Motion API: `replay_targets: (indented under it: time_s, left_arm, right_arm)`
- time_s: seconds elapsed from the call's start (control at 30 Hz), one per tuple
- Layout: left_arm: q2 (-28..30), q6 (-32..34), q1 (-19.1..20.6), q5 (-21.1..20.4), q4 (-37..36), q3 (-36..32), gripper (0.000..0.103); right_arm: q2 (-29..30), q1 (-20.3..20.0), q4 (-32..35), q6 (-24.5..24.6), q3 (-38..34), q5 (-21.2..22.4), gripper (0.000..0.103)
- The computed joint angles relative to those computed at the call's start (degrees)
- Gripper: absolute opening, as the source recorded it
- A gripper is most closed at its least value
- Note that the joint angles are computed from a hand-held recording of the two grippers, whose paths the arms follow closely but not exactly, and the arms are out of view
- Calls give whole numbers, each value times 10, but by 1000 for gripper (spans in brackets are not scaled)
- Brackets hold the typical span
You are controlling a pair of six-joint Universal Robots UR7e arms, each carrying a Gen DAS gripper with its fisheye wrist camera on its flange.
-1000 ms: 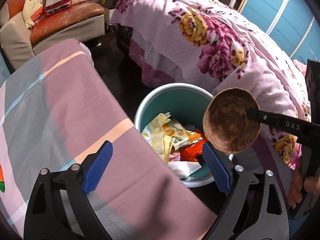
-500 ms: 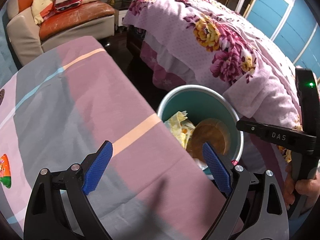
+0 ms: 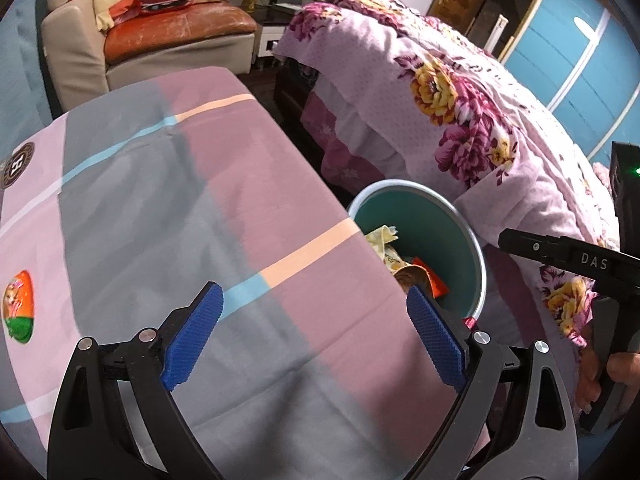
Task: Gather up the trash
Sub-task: 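Move both grippers back over the candy egg and clear packet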
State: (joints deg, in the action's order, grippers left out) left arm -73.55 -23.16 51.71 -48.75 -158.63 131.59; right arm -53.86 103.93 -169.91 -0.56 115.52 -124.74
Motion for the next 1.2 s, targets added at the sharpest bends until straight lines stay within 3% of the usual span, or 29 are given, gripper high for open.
replay_targets:
  time_s: [0.33, 0.7, 0.97, 1.2]
  left_arm:
    - [-100, -26, -8, 6, 3, 59, 97]
    - [-242, -54, -15, 36, 66, 110, 99]
    - [-357, -70, 1, 66, 138, 134, 99]
    - [-460, -65, 36, 103, 211, 142, 99]
  right_arm:
    - [10, 56, 33, 15, -5, -16, 75]
    - [55, 127, 94, 33, -46, -17, 77]
    - [107, 170, 141, 38, -92, -7, 78]
    - [171, 193, 200, 40, -155, 29, 79]
